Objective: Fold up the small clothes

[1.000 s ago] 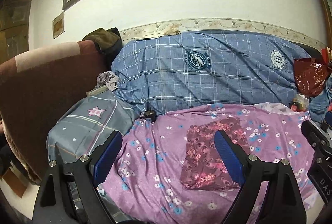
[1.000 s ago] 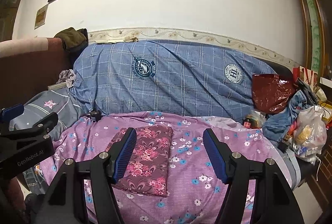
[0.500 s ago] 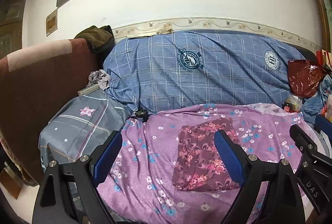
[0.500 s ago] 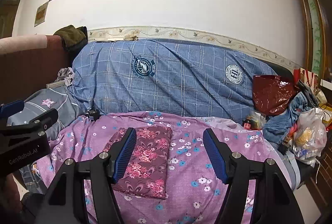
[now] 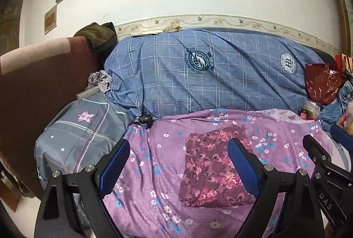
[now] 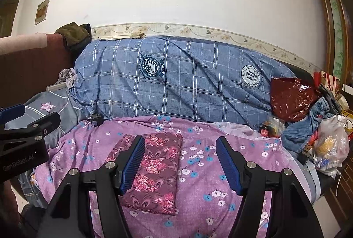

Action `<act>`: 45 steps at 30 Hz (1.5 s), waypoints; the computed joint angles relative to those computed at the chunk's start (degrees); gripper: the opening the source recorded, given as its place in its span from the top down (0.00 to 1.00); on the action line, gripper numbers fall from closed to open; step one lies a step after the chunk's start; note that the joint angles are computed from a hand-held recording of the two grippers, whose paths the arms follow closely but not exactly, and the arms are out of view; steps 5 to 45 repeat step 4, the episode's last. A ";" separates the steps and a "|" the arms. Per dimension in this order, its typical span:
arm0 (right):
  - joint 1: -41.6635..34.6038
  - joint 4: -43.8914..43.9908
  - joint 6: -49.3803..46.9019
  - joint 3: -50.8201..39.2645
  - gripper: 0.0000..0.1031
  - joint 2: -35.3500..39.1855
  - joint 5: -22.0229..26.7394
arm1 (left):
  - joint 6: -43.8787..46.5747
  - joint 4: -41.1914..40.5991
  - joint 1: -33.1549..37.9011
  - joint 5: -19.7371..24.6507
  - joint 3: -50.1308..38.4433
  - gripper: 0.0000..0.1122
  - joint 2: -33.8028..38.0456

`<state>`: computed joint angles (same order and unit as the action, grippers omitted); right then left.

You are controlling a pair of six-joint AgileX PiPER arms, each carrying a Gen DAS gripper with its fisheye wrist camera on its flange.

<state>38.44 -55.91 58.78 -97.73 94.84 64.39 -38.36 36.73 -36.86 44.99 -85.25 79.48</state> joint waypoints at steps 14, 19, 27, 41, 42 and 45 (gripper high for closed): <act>-2.78 2.58 -2.36 -1.19 0.34 1.57 -2.25 | 5.39 -7.98 3.63 -3.72 -2.05 0.19 2.75; -2.78 2.58 -2.36 -1.19 0.34 1.57 -2.25 | 5.39 -7.98 3.63 -3.72 -2.05 0.19 2.75; -2.78 2.58 -2.36 -1.19 0.34 1.57 -2.25 | 5.39 -7.98 3.63 -3.72 -2.05 0.19 2.75; -2.78 2.58 -2.36 -1.19 0.34 1.57 -2.25 | 5.39 -7.98 3.63 -3.72 -2.05 0.19 2.75; -2.78 2.58 -2.36 -1.19 0.34 1.57 -2.25 | 5.39 -7.98 3.63 -3.72 -2.05 0.19 2.75; -2.78 2.58 -2.36 -1.19 0.34 1.57 -2.25 | 5.39 -7.98 3.63 -3.72 -2.05 0.19 2.75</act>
